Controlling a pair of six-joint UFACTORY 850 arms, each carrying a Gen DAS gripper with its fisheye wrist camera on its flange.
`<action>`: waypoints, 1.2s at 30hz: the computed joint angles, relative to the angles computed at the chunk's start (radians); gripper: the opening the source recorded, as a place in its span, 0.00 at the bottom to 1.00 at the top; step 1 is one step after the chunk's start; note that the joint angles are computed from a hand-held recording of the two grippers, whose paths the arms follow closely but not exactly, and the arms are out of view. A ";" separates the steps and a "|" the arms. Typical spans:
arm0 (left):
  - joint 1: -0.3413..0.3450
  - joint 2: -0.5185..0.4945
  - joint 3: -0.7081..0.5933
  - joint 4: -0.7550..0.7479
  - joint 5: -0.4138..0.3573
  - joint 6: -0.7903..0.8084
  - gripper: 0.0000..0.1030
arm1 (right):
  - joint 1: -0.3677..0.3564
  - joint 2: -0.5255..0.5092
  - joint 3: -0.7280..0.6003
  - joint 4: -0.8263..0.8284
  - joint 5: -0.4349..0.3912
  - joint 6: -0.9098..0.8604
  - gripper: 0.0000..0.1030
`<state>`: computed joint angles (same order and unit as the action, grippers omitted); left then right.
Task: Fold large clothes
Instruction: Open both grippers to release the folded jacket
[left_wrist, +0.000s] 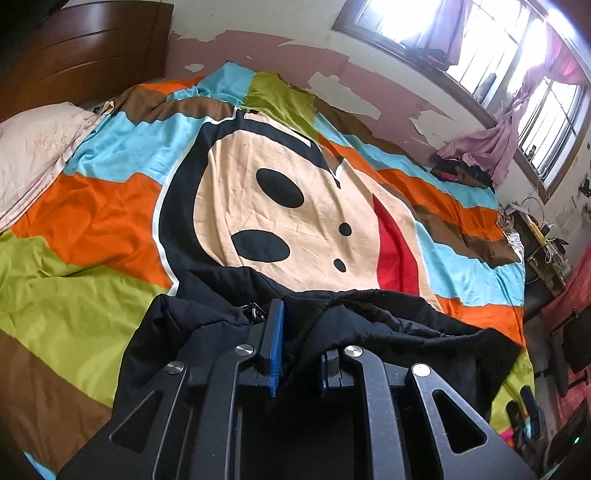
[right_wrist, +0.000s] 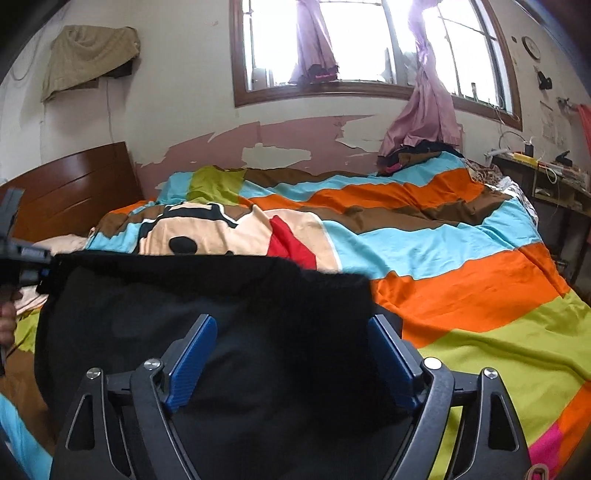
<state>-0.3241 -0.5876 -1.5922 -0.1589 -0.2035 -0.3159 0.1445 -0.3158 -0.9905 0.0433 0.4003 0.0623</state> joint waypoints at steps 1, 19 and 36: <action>-0.003 0.008 0.001 0.017 -0.007 -0.010 0.12 | 0.002 0.009 0.010 -0.007 0.002 -0.005 0.84; 0.070 -0.042 -0.171 -0.460 -0.391 0.337 0.15 | 0.024 0.075 0.122 -0.251 -0.016 0.146 0.97; 0.027 0.163 0.095 -0.151 -0.053 0.248 0.80 | 0.038 -0.003 0.070 -0.413 -0.050 0.293 1.00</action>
<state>-0.2974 -0.4245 -1.4968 -0.3095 -0.2563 -0.0681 0.1825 -0.3190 -0.9203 -0.3700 0.3501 0.3552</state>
